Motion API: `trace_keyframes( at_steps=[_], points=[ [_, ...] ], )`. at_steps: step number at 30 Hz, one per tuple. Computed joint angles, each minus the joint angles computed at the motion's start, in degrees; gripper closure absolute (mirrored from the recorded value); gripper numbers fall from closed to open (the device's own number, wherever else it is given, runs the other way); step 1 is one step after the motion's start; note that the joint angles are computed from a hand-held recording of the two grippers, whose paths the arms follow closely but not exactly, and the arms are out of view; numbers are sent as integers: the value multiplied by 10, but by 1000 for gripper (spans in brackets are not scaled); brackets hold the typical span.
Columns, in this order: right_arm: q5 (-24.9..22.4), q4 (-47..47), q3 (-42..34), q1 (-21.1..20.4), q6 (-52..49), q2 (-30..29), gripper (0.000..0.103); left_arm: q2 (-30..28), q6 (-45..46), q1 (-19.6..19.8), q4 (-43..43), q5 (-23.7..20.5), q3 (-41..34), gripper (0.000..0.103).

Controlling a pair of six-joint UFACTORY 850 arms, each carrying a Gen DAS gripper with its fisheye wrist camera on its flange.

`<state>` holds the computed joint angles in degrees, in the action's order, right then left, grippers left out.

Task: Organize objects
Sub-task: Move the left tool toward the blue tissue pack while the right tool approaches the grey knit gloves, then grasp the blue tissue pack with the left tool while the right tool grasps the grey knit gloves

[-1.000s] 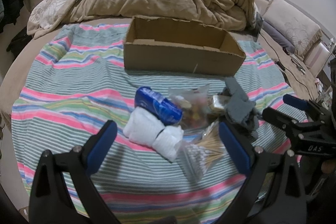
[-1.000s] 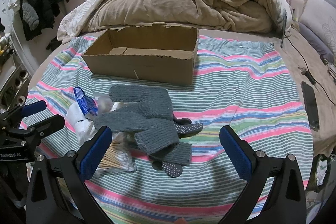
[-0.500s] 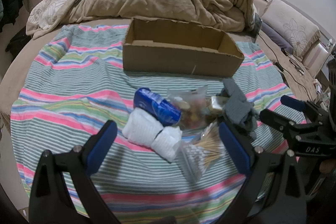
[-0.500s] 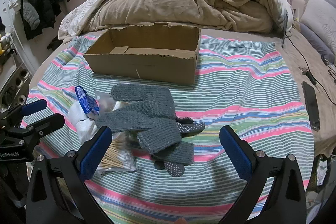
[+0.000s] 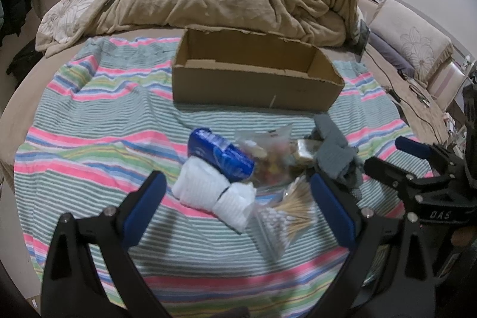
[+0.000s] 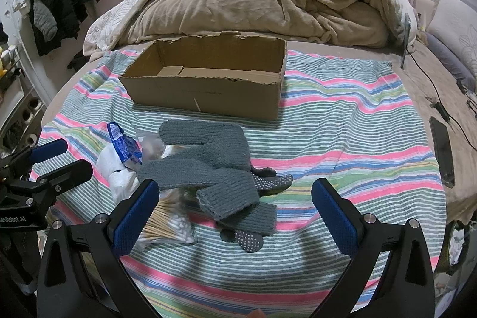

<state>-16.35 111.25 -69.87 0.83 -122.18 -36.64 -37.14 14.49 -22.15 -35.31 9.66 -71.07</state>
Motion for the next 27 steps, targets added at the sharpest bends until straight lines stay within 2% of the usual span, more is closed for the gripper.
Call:
trace_keyframes(
  at_steps=[10,19,22,27],
  points=[
    [9,-51,-22,2,53,-15,0,-18,-31,8,36,-14,-21,5],
    [8,-166,-69,-4,178,-52,0,-61,-12,22,18,-45,-69,5],
    [9,-211,-86,-6,225,-66,0,-78,32,26,-25,-58,-89,5],
    [-4,-267,-111,-8,283,-84,0,-102,-98,32,107,-81,-120,7]
  ],
)
